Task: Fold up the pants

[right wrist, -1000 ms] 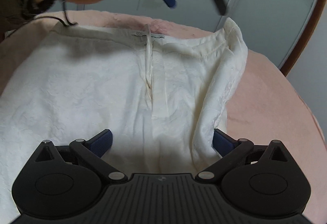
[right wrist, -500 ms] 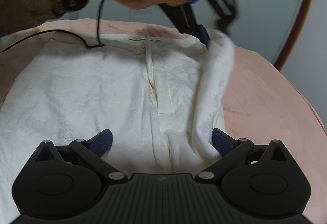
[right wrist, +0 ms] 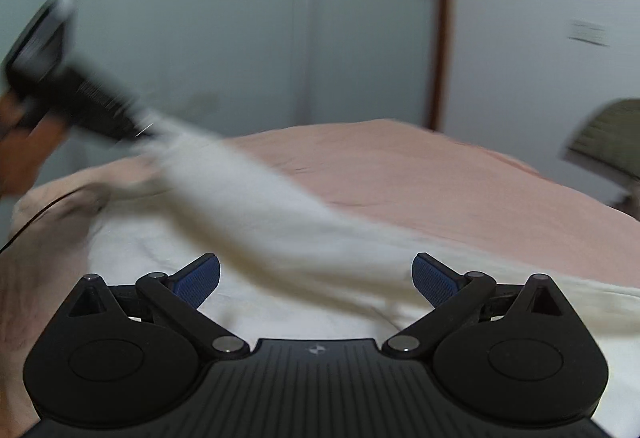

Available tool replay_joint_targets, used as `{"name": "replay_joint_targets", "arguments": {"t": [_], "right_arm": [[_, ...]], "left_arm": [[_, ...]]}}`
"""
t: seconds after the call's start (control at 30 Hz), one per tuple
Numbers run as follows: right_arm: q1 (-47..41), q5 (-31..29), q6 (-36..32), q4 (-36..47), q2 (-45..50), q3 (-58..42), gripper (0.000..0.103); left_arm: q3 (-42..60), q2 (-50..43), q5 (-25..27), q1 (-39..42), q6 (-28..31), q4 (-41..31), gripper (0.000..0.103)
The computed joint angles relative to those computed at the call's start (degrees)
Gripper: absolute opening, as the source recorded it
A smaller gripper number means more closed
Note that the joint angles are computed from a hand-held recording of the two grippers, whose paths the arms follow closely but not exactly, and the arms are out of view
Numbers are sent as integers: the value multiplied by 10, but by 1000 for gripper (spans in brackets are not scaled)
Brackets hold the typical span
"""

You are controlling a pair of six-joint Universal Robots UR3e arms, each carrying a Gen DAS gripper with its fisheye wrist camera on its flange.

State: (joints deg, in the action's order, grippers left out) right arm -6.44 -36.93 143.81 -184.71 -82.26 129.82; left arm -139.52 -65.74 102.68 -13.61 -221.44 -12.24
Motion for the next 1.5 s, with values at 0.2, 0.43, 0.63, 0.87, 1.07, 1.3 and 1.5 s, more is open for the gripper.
{"name": "replay_joint_targets", "arguments": {"t": [0.2,0.43,0.63,0.87,1.07,1.3,1.5], "right_arm": [[67,-236,46,-126,6,37,103],[194,-384,-139,-267,96,37,100],[240,-440,-132,-242,136,-8,32],[163,-344,-97,-116,25,41,13],[58,-214,-154,145,-198,125,13],[59,-179,-141,207,-264,160,13],[25,-125,-153,286,-355,201,13]], "left_arm": [[-37,-50,-30,23,-19,27,8],[-42,-67,-4,13,-57,70,31],[-31,-56,35,-4,-78,45,31],[-25,-29,86,-46,-42,5,10],[-50,52,86,-51,-22,-57,11],[-76,93,82,-15,-27,-71,11],[-38,20,194,-98,-55,-88,11]]}}
